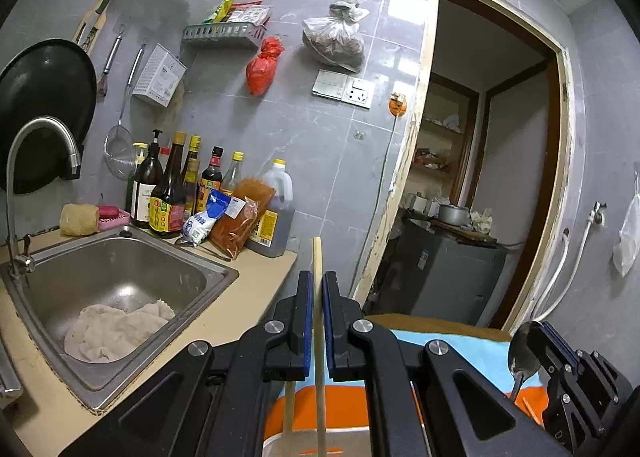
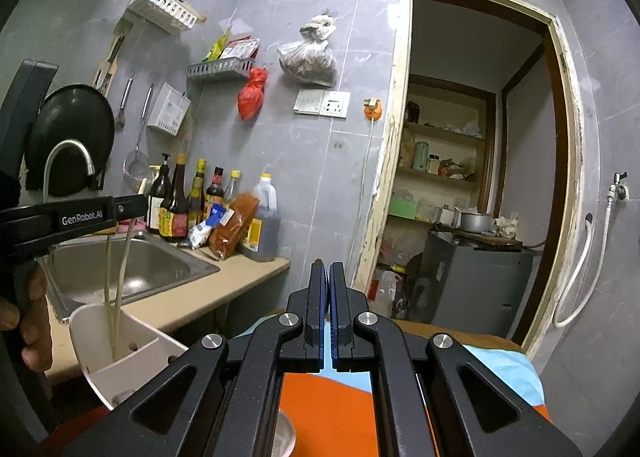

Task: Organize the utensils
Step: 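Carry both chopsticks to the white caddy and open both tools inside it, then move both open tools back to the remaining utensils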

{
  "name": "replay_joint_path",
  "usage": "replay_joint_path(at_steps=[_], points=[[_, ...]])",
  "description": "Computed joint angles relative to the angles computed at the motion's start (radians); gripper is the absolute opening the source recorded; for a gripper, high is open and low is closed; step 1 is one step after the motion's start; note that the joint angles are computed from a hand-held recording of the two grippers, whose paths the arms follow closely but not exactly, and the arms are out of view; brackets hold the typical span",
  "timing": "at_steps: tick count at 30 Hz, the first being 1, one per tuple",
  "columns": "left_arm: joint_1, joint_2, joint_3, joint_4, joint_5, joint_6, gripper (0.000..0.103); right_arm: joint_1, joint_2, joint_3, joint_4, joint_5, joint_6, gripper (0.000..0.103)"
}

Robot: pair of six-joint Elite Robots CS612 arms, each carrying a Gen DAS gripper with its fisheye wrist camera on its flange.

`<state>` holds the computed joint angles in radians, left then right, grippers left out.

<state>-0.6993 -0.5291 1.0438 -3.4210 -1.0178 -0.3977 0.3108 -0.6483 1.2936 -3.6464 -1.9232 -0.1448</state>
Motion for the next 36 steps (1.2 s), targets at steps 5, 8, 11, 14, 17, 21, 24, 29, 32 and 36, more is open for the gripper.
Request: replay_joint_path(at_steps=[5,8,11,14,17,21,24,29,32,36], points=[[0.001,-0.003,0.01,0.013,-0.009,-0.002,0.005,-0.002,-0.001,0.008,0.017,0.014,0.006,0.002],[0.002,-0.007,0.016,0.017,-0.018,0.0,0.005,-0.004,-0.004,0.013,0.026,0.025,0.017,0.002],[0.005,-0.012,0.021,0.023,-0.034,-0.006,0.005,-0.006,-0.009,0.022,0.031,0.039,0.036,0.002],[0.01,-0.022,0.034,0.037,-0.07,-0.027,0.005,-0.009,-0.014,0.027,0.041,0.054,0.049,0.003],[0.014,-0.032,0.045,0.051,-0.094,-0.04,0.005,-0.014,-0.022,0.037,0.059,0.07,0.072,0.003],[0.018,-0.045,0.06,0.073,-0.126,-0.054,0.006,-0.021,-0.035,0.054,0.078,0.098,0.102,0.003],[0.019,-0.057,0.072,0.087,-0.145,-0.062,0.006,-0.026,-0.043,0.067,0.091,0.121,0.122,0.003],[0.02,-0.076,0.093,0.101,-0.18,-0.077,0.023,-0.032,-0.06,0.089,0.107,0.147,0.155,0.004],[0.019,-0.085,0.104,0.1,-0.185,-0.095,0.043,-0.037,-0.074,0.107,0.11,0.162,0.181,0.009],[0.012,-0.098,0.111,0.121,-0.179,-0.089,0.049,-0.045,-0.094,0.13,0.102,0.179,0.222,0.029]])
